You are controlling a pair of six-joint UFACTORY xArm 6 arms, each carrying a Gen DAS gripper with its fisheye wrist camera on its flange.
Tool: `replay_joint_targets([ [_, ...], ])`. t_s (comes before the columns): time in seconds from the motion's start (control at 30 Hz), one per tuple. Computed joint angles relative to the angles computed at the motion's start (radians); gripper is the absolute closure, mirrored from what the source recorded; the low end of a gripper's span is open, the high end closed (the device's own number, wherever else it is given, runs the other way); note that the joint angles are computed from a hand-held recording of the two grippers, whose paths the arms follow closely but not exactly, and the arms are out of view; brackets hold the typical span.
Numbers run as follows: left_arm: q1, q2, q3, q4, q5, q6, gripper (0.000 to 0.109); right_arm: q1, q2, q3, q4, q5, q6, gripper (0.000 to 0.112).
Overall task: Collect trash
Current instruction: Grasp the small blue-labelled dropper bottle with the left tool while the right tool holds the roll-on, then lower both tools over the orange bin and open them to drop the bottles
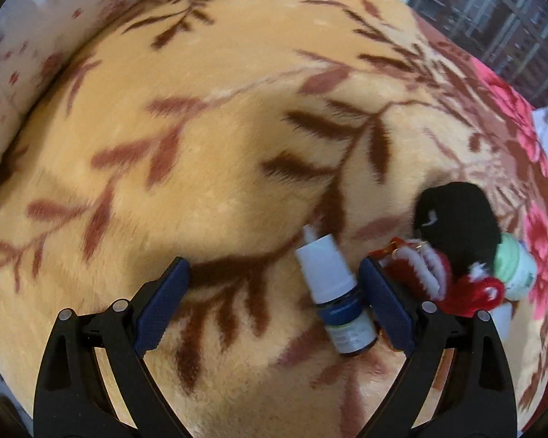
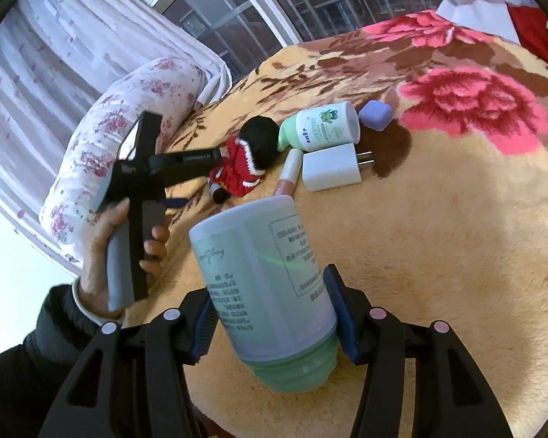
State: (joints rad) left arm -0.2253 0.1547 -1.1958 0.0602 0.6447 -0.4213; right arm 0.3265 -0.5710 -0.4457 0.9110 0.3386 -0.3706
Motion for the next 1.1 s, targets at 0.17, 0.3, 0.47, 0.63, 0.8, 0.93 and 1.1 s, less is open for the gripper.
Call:
replay_joint_targets([
  [0.17, -0.014, -0.053, 0.062, 0.143, -0.018, -0.090, 0.056, -0.002, -0.011, 0.007, -0.011, -0.003, 0.007, 0.059],
  [0.3, 0.023, -0.089, 0.137, 0.027, -0.124, 0.074, 0.065, 0.003, -0.016, 0.010, -0.021, -0.008, 0.015, 0.059],
  [0.47, 0.055, -0.035, 0.082, -0.193, -0.143, 0.374, 0.068, 0.007, -0.009, 0.006, -0.048, -0.012, 0.040, 0.059],
  [0.63, 0.047, -0.060, 0.113, -0.201, -0.186, 0.464, 0.086, 0.018, -0.027, 0.020, -0.064, -0.024, 0.088, 0.059],
  [0.8, 0.063, -0.220, 0.259, -0.487, -0.222, 0.744, 0.086, 0.062, -0.093, 0.057, -0.112, -0.032, 0.172, 0.059],
  [0.93, 0.055, -0.428, 0.443, -0.496, -0.288, 0.814, 0.086, 0.135, -0.126, 0.101, -0.207, -0.081, 0.305, 0.059],
  [1.1, 0.028, -0.784, 0.710, -0.500, -0.272, 0.888, 0.086, 0.233, -0.220, 0.199, -0.524, -0.169, 0.661, 0.059],
])
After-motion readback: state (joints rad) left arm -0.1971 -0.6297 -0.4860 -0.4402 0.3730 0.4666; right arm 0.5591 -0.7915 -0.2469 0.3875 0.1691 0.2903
